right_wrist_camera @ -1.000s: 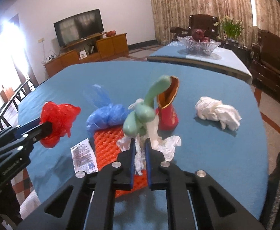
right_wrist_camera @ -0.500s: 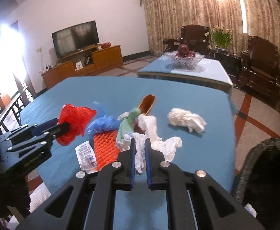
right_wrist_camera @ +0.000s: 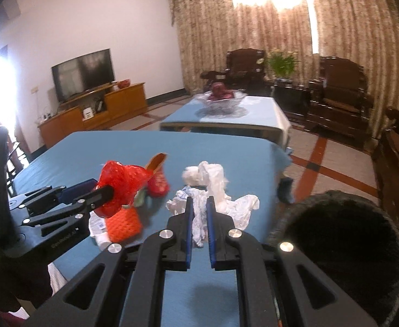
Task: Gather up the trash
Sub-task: 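Carry the red bag and tissue over the bin and open both grippers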
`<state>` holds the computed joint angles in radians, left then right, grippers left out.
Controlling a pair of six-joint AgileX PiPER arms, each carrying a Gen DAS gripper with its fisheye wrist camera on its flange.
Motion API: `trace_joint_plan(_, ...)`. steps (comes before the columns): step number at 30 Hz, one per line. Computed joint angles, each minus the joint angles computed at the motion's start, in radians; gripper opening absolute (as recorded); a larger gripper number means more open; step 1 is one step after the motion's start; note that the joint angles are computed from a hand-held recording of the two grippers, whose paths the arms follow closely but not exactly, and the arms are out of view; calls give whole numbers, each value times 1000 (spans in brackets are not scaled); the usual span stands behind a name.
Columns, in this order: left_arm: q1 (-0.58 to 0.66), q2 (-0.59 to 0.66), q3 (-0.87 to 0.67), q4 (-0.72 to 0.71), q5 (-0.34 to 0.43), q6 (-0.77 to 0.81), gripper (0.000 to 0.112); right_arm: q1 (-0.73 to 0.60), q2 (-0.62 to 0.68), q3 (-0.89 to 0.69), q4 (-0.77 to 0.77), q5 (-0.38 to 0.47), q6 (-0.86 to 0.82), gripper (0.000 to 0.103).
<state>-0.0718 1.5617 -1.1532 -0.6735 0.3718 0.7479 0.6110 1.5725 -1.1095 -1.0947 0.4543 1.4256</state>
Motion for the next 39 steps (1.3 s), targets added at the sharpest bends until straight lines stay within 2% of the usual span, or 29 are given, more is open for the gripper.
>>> trace_joint_plan(10, -209, 3, -11, -4, -41, -21, 30, -96, -211, 191, -100, 68, 109, 9)
trace_joint_plan(17, -345, 53, -57, -17, -74, -31, 30, -216, -322, 299, -93, 61, 87, 9)
trace_joint_plan(28, -523, 198, -169, -1, -108, -81, 30, -437, -381, 417, -66, -24, 34, 9)
trace_joint_plan(32, -560, 254, -214, 1, -86, -93, 32, -510, -383, 453, -64, -72, 17, 10)
trace_joint_plan(33, -567, 268, -227, 12, -79, -105, 34, -531, -379, 460, -64, -84, 7, 12)
trace_joint_plan(35, -576, 291, -245, 33, -75, -130, 47, -546, -369, 464, -74, -83, 15, 23)
trace_joint_plan(36, -577, 297, -257, 47, -67, -145, 51, -556, -366, 468, -76, -85, 14, 35)
trace_joint_plan(37, -580, 300, -259, 73, -69, -170, 60, -558, -372, 483, -99, -84, 38, 41)
trace_joint_plan(38, -579, 297, -251, 87, -78, -180, 66, -551, -372, 489, -125, -71, 69, 51)
trace_joint_plan(39, -574, 291, -244, 90, -81, -179, 67, -537, -370, 491, -121, -47, 75, 61)
